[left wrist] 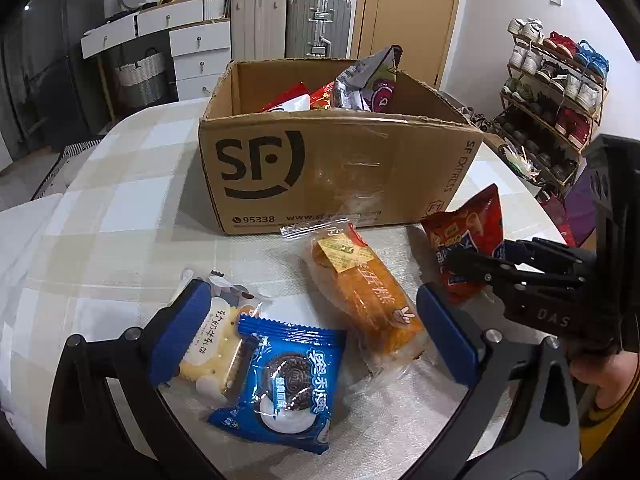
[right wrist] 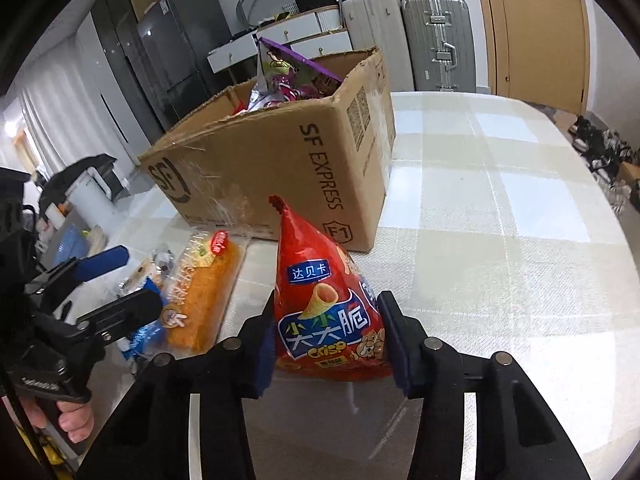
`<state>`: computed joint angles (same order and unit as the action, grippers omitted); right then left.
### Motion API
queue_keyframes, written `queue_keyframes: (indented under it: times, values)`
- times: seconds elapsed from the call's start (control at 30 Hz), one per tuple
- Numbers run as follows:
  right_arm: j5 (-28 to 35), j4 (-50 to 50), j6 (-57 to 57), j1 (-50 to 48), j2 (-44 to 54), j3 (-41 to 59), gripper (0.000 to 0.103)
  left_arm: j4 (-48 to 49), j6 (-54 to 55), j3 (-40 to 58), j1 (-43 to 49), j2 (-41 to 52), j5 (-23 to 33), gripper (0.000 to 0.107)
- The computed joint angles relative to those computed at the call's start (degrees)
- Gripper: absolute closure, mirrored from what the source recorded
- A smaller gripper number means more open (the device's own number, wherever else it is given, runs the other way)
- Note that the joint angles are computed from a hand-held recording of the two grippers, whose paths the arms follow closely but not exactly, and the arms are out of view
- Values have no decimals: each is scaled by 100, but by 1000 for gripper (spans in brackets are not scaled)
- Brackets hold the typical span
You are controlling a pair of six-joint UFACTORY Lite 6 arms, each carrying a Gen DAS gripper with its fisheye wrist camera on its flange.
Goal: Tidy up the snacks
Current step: 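Grasp the red Crisp bag with the right gripper while the left grasps the bread roll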
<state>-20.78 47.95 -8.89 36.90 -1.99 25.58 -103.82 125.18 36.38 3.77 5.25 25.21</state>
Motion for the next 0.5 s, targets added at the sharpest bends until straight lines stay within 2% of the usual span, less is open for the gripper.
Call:
queue_keyframes:
  times: [0.1, 0.2, 0.3, 0.4, 0.5]
  values:
    - [-101, -509, 682, 51, -452, -381, 57, -11, -114, 101, -97, 55, -136, 4]
    - [-288, -897, 1281, 106, -1083, -894, 57, 575, -790, 223, -90, 68, -112, 4]
    - [-442, -331, 984, 346, -1507, -1197, 57, 756, -1118, 479, -360, 283, -318, 4]
    - [-598, -199, 1084, 555, -1832, -1486, 57, 947, -1553, 806, -647, 497, -482, 4]
    - [-773, 88, 968, 789, -2084, -1673, 57, 827, -1778, 1231, -1234, 858, -1071, 4]
